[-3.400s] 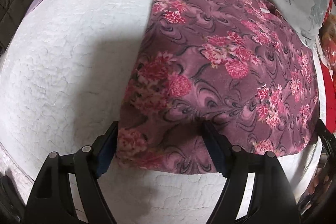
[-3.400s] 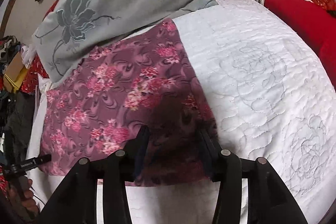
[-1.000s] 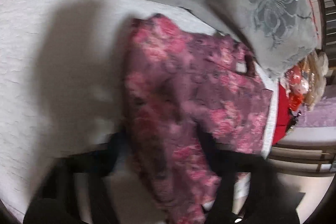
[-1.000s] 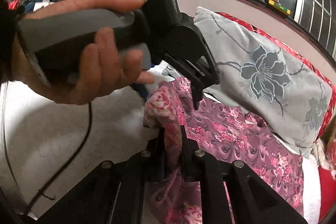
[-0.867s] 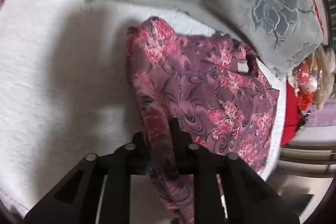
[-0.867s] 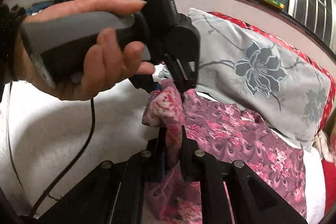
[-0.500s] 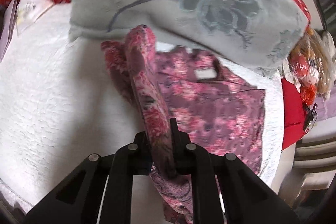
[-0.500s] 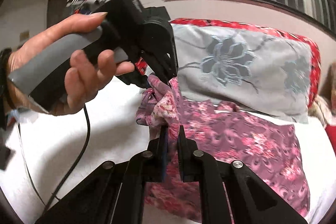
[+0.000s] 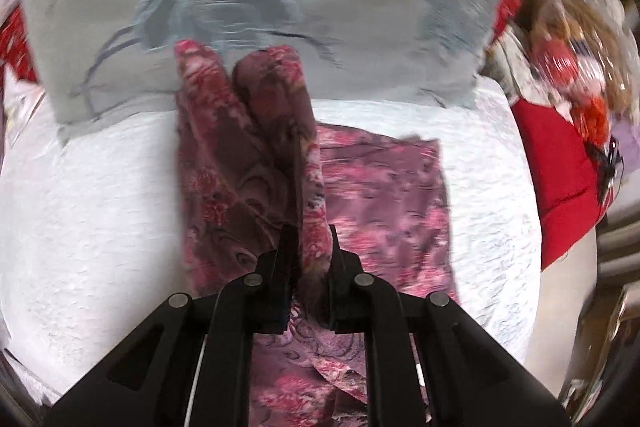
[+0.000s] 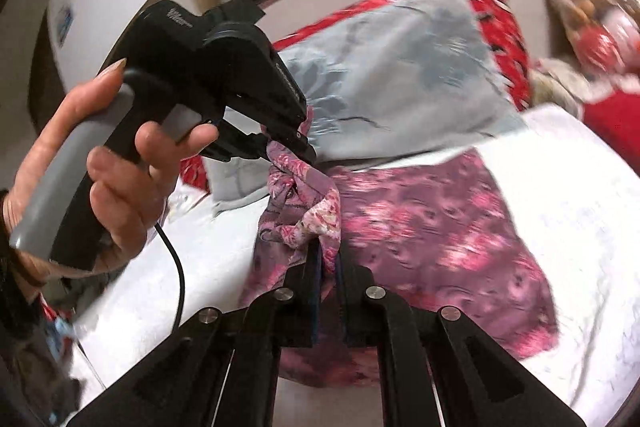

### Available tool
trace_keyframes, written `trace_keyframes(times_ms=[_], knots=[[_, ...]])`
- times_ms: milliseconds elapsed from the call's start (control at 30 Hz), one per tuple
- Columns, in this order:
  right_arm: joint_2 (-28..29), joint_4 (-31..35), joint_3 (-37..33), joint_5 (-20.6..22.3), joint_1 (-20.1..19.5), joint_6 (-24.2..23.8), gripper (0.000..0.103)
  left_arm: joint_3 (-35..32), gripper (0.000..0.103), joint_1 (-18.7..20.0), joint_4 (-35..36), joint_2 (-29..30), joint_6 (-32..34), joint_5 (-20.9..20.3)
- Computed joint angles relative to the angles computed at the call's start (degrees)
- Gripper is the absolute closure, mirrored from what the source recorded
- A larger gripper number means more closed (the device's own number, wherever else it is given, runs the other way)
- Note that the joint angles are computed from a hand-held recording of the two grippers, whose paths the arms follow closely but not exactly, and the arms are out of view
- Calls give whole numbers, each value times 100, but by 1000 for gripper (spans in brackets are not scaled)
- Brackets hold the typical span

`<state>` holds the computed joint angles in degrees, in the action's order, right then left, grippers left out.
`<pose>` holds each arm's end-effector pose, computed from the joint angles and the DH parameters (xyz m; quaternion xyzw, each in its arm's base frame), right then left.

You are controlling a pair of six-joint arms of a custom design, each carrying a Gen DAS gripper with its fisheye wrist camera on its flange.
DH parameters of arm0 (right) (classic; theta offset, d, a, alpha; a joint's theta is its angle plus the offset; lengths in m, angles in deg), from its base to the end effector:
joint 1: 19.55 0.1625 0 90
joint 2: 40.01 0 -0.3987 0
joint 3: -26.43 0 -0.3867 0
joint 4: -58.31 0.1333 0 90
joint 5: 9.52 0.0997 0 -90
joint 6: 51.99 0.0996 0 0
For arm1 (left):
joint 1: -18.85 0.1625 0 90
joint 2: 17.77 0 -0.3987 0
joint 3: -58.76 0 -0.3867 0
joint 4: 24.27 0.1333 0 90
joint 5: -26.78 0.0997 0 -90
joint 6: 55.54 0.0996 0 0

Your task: Fold small clothes

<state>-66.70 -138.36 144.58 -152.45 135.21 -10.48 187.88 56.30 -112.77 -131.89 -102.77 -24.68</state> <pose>0.4375 -0.1467 -0.0768 0.1210 -0.8810 0.4245 0.1702 -0.1067 -0.3278 0.3233 0.0907 0.9310 -0.1625 0.3140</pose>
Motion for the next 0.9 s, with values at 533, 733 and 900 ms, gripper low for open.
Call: trace_keyframes(times_ms=[533,733,900], knots=[[-1126,-12,2062,142,-706,2201,96,311,51,-232,-1380,825,246,-233],[-1446,-966,2053,694,-1190,438,52,334,40,641,-583,-476,22,71],[-1176,-1116,1556,1760,-2039,-890,50,740,40,1685,-1171,-1646,590,-529]])
